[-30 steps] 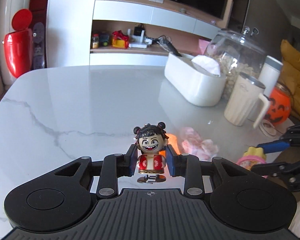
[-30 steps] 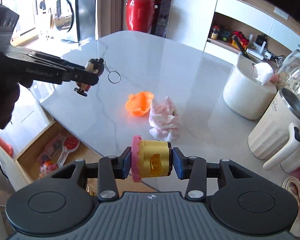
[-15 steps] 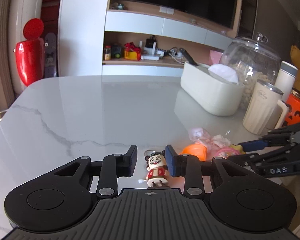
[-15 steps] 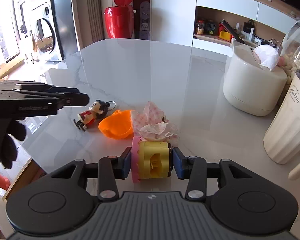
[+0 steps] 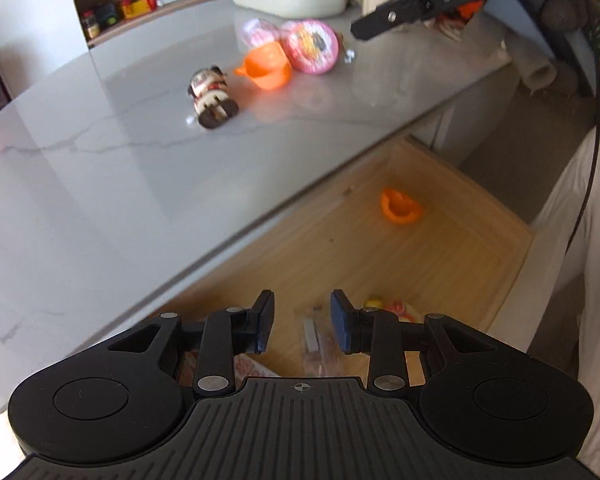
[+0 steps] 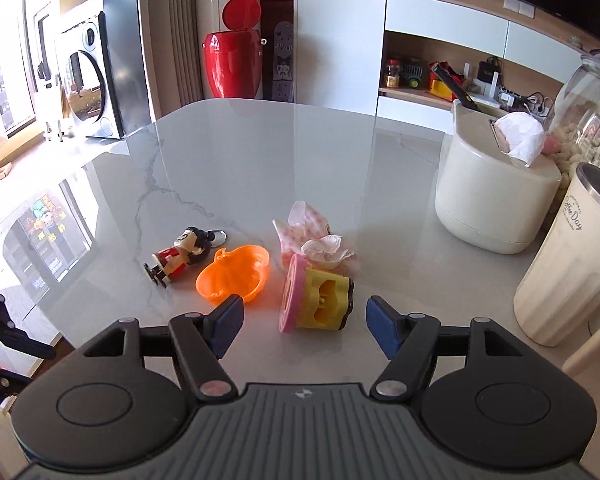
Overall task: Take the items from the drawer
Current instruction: 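Grasp the clear snack packet with left tool while right tool reaches into drawer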
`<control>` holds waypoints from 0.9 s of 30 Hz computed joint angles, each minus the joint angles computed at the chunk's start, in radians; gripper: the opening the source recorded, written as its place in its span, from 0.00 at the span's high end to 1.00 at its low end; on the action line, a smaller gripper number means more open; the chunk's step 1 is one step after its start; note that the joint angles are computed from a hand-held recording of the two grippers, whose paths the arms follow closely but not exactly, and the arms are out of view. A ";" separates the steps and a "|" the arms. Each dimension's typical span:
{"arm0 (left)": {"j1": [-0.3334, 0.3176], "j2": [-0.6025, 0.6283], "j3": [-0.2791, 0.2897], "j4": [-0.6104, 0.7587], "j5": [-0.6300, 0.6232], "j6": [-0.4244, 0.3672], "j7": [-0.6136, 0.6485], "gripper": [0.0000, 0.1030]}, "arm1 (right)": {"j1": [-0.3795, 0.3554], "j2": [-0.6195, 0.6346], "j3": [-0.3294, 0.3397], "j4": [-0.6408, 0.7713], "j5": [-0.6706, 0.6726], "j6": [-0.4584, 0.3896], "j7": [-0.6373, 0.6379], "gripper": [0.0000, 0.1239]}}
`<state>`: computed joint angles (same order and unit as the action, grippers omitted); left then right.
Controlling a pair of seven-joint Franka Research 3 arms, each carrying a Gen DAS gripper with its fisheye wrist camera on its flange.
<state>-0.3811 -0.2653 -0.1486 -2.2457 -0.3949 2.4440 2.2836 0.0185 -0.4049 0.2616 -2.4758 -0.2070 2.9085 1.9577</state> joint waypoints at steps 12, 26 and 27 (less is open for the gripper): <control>0.039 0.181 -0.078 0.086 0.160 -0.130 -0.128 0.67 | 0.209 -0.278 -0.092 -0.236 0.272 -0.198 -0.197 0.32; 0.039 0.345 -0.140 0.195 0.391 -0.122 -0.310 0.63 | 0.186 -0.253 -0.094 -0.290 0.320 -0.233 -0.118 0.28; 0.039 0.349 -0.142 0.199 0.396 -0.121 -0.315 0.62 | 0.189 -0.250 -0.094 -0.289 0.320 -0.237 -0.122 0.28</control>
<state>-0.3424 0.0838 -0.2910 -2.0465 0.0010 2.3227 1.9691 0.2070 -0.6551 0.1673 -2.7643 0.1135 2.6715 1.8355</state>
